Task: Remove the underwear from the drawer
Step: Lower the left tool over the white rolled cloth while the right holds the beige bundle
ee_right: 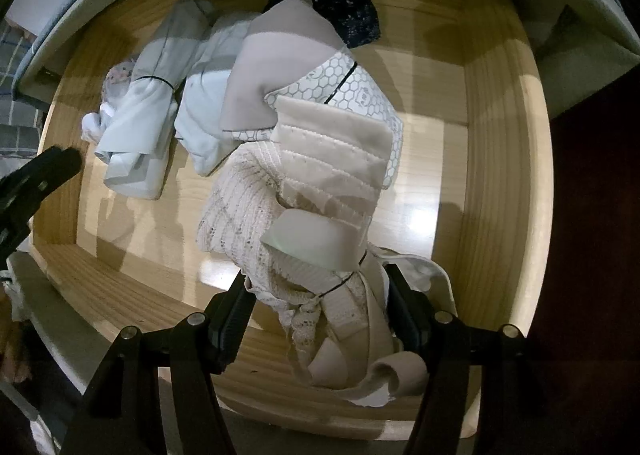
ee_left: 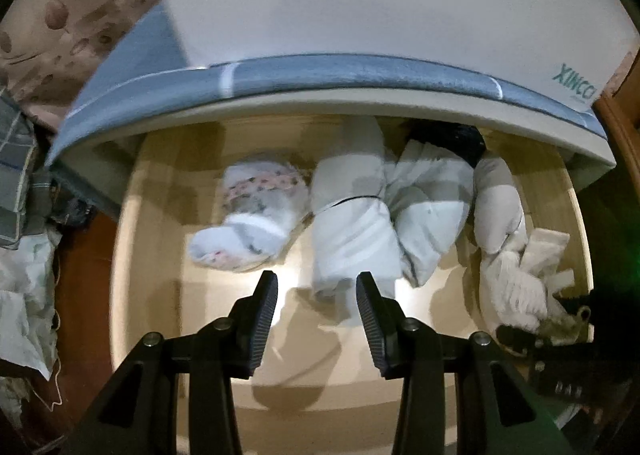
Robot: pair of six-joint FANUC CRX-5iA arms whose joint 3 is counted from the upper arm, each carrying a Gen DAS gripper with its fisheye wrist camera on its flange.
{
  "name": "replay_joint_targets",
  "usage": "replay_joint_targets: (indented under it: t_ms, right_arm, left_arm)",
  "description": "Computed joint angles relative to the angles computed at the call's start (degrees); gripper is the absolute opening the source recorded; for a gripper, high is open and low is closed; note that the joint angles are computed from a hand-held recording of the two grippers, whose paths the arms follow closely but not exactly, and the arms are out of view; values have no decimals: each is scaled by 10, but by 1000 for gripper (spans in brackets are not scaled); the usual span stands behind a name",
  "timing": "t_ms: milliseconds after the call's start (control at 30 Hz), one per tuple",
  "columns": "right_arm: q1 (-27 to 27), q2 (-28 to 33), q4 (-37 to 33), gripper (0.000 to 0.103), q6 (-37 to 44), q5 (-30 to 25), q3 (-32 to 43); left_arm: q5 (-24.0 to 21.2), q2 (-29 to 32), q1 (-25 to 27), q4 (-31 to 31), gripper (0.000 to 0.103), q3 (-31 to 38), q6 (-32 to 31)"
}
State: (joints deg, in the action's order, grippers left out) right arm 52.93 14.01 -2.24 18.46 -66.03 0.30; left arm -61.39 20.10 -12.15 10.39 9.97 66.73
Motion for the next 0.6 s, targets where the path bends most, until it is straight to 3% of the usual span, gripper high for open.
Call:
replay_joint_targets:
  t_ms: [300, 600]
  right_arm:
    - [-8, -14, -5, 61, 7, 19, -22]
    - [-13, -29, -8, 61, 4, 35, -43]
  left_arm:
    - [-81, 80, -20, -21, 42, 100, 19]
    - [-100, 110, -43, -46, 39, 143, 9]
